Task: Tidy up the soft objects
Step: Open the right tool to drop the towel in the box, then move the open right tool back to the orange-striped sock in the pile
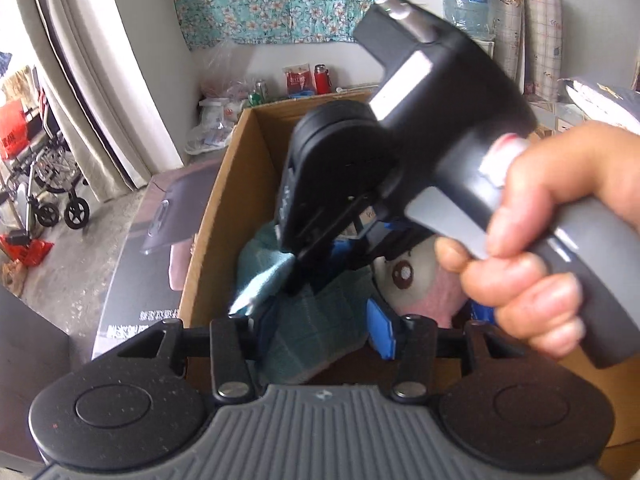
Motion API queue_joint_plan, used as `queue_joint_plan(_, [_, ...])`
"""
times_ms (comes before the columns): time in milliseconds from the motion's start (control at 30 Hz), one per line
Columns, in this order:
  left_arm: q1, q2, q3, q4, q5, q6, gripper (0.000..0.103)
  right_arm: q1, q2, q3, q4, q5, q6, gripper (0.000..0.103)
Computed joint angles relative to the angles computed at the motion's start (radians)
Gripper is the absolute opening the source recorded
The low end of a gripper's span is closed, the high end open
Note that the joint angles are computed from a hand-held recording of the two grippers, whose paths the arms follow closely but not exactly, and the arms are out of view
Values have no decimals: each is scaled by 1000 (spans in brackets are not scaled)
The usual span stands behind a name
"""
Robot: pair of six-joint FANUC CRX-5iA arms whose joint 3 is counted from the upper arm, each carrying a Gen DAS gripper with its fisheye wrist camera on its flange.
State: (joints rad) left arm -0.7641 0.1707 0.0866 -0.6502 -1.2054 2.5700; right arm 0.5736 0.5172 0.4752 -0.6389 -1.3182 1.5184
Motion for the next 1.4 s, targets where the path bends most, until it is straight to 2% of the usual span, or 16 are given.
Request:
queue_joint_plan(133, [-3, -6, -12, 2, -12, 23, 53, 5, 23, 30, -9, -33, -10, 13])
queue_joint_plan(233, [-18, -22, -23, -16, -15, 50, 58, -29, 11, 28, -60, -49, 9, 25])
queue_joint_plan(367, [-43, -39, -29, -48, -27, 91, 60, -66, -43, -6, -106, -36, 67, 49])
queue_joint_plan(400, [-49, -43, -31, -53, -28, 104, 60, -75, -59, -16, -110, -31, 85, 51])
queue_joint_plan(667, [-82, -86, -55, -102, -24, 202, 60, -159, -151, -78, -183, -15, 156, 51])
queue_joint_plan(867, [-159, -108, -42, -159, -37, 309, 60, -232, -280, -180, -207, 16, 252, 54])
queue_joint_plan(1033, [-236, -94, -19, -222, 4, 391, 62, -371, -431, -326, -262, 55, 378, 59])
queue_joint_plan(1133, [-260, -70, -2, -229, 59, 418, 62, -461, -497, -408, -277, 61, 417, 59])
queue_joint_plan(1200, [-268, -49, 14, -223, 99, 413, 62, -519, -530, -451, -283, 64, 439, 59])
queue_joint_plan(1400, [-314, 41, 95, -251, 158, 407, 62, -697, -610, -558, -260, 107, 492, 59])
